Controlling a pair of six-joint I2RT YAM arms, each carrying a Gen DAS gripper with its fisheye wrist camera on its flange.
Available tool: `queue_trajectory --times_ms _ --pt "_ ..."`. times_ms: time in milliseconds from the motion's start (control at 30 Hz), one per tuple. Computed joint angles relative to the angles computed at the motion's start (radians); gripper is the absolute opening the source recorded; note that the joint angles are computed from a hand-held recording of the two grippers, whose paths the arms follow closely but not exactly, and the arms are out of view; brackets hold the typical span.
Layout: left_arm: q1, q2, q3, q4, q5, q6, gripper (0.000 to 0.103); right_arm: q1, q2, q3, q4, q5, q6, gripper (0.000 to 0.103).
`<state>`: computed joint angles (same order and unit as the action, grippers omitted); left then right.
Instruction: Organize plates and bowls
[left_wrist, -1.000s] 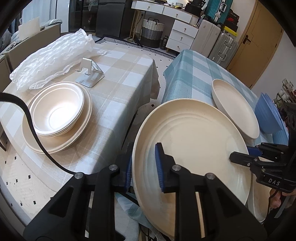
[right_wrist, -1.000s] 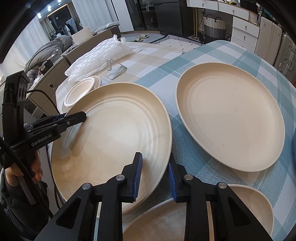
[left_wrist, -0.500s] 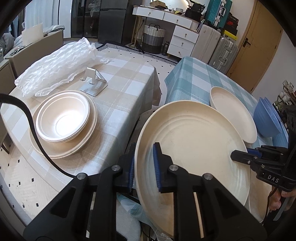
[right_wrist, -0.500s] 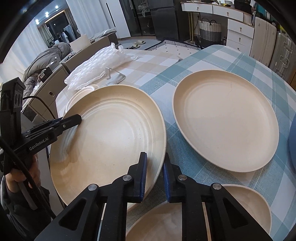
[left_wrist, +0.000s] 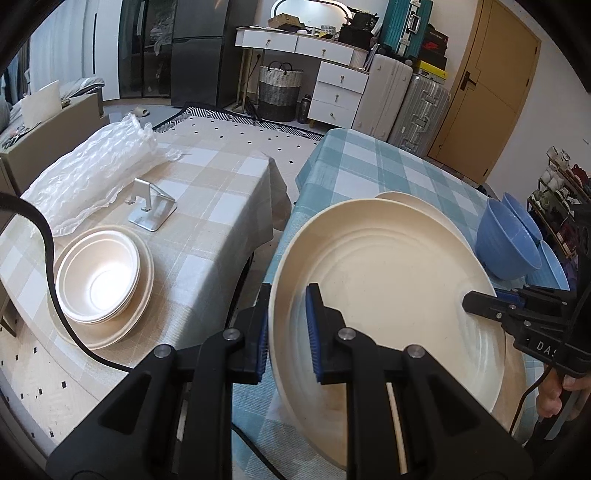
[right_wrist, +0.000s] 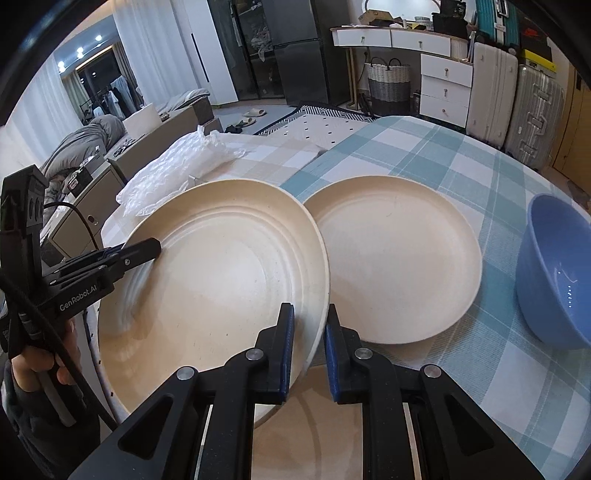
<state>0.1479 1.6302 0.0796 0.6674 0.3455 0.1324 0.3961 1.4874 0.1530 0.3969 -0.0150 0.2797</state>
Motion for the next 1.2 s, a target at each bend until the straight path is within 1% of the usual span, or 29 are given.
queue_trajectory --times_ms 167,267,333,433,567,667,800,1067,1200 --pt "-0.206 -0.081 0.015 -0.047 -0.11 -0.119 0.015 -0.134 -0.147 -0.027 -0.115 -0.039 -0.073 0.016" --pt "-0.315 -0.091 0.049 -0.076 -0.166 -0.181 0.015 -0.227 -0.217 -0.037 -0.171 -0.073 -0.125 0.016" --pt "-0.371 -0.082 0.076 -0.093 -0.19 -0.213 0.015 -0.3 -0.245 -0.037 -0.201 -0.104 -0.167 0.016" --pt "-0.445 -0.059 0.121 -0.107 -0.229 -0.248 0.015 -0.394 -0.248 -0.028 -0.218 -0.145 -0.222 0.016" --pt "-0.531 -0.029 0.188 -0.137 -0.298 -0.274 0.015 -0.48 -0.188 -0.005 -0.19 -0.185 -0.269 0.016" --pt "-0.556 0.007 0.243 -0.158 -0.32 -0.279 0.015 -0.529 -0.121 0.024 -0.157 -0.208 -0.29 0.016" --pt "-0.556 0.09 0.321 -0.158 -0.304 -0.275 0.015 -0.565 -0.027 0.061 -0.11 -0.217 -0.302 0.016" --pt "-0.56 0.239 0.44 -0.129 -0.311 -0.248 0.015 -0.574 0.129 0.136 -0.03 -0.197 -0.283 0.016" --pt "-0.554 0.305 0.501 -0.126 -0.298 -0.238 0.015 -0.581 0.201 0.168 0.009 -0.187 -0.279 0.016"
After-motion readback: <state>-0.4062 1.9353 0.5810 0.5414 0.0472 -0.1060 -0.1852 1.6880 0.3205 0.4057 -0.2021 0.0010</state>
